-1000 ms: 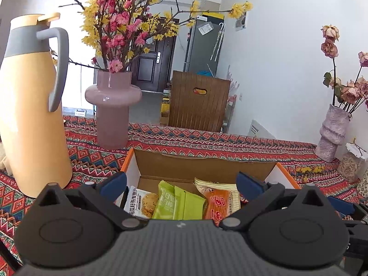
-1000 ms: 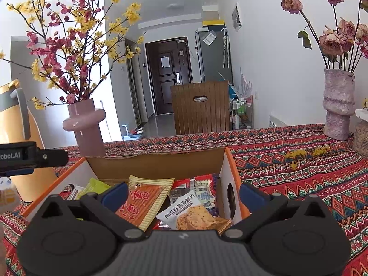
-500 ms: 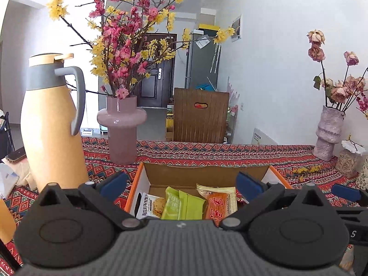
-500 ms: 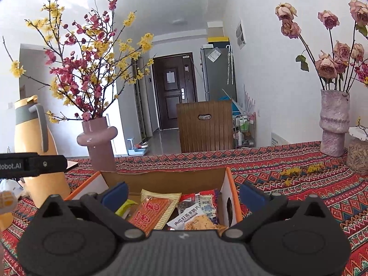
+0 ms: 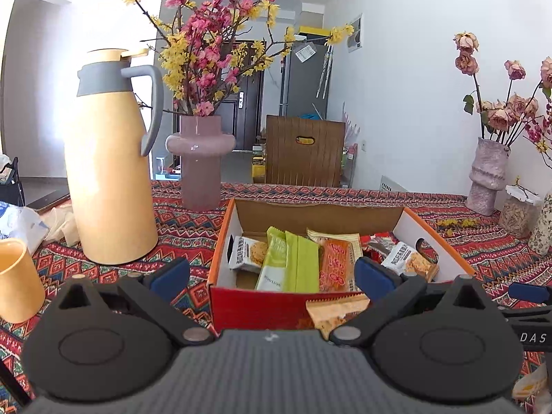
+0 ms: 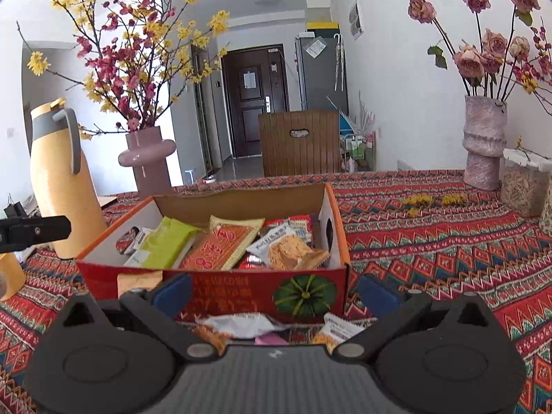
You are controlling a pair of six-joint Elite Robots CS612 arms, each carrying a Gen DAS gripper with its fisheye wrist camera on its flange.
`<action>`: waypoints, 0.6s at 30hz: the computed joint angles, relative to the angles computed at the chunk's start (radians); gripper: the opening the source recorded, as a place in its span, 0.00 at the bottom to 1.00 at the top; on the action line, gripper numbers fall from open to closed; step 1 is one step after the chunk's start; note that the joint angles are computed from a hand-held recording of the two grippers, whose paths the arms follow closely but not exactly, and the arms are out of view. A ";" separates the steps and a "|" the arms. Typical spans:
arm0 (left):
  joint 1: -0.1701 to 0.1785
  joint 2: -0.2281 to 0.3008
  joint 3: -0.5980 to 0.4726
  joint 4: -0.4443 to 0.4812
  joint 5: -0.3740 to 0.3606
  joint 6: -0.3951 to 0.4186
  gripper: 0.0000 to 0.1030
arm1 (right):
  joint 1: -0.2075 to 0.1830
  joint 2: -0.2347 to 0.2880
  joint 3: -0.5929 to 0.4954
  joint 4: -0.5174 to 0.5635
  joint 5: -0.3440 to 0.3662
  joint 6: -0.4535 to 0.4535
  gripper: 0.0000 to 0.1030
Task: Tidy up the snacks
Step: 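Move both tools back over the remaining snack heap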
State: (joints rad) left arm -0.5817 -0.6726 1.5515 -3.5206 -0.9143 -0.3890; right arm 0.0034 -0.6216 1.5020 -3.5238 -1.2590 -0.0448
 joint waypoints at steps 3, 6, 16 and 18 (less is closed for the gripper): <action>-0.007 0.005 0.021 -0.024 0.014 0.011 1.00 | -0.002 -0.007 0.026 0.019 -0.005 -0.006 1.00; -0.011 0.012 0.033 -0.028 0.032 0.012 1.00 | -0.002 -0.012 0.045 0.044 -0.013 -0.010 1.00; 0.002 0.027 0.054 -0.017 0.053 -0.089 1.00 | 0.013 -0.015 0.052 0.117 -0.048 -0.034 1.00; 0.002 0.027 0.057 -0.023 0.054 -0.095 1.00 | 0.017 -0.014 0.046 0.132 -0.062 -0.031 1.00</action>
State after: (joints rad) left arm -0.5796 -0.6454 1.6088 -3.5439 -0.8607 -0.4842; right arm 0.0207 -0.6355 1.5484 -3.3916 -1.3207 -0.0761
